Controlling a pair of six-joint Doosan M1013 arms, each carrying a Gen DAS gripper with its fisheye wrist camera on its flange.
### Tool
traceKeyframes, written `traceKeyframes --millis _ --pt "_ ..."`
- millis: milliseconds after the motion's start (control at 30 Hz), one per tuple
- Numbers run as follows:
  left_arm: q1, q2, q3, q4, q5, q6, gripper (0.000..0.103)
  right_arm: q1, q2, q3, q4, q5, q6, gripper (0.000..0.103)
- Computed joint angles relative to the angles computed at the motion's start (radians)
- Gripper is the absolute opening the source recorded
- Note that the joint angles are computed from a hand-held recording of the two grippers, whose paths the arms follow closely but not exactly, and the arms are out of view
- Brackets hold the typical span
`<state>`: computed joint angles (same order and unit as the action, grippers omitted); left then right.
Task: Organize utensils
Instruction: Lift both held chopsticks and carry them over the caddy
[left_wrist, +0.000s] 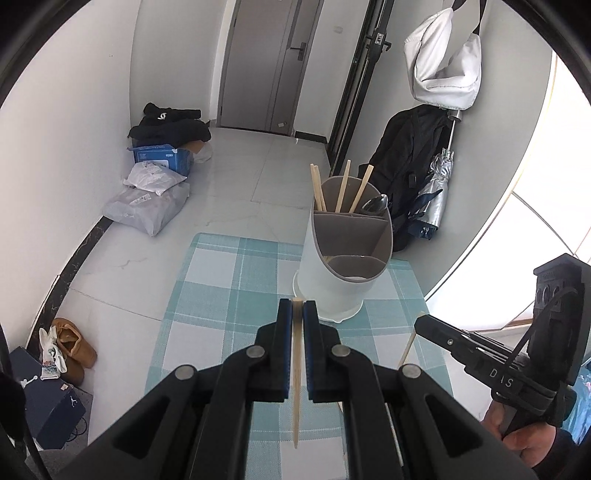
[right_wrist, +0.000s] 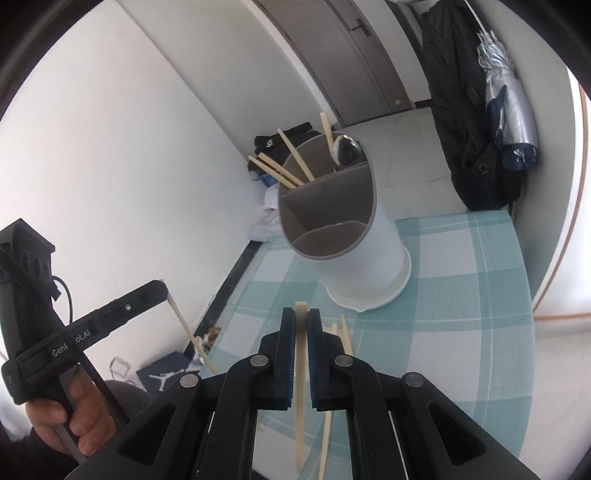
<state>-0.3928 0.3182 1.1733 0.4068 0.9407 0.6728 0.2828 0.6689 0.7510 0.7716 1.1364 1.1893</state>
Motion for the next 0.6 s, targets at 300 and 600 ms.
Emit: traceKeyframes --millis 300,600 --pt "-0.012 0.006 -0.024 -0.015 0.014 0.061 0.003 0.015 -0.064 0.080 -0.089 -0.106 -0.032 0.005" --pt "-0.009 0.009 -0.051 -0.086 0.003 0.113 0.003 0.010 -0.123 0.162 -0.079 -0.235 -0.076 0.005"
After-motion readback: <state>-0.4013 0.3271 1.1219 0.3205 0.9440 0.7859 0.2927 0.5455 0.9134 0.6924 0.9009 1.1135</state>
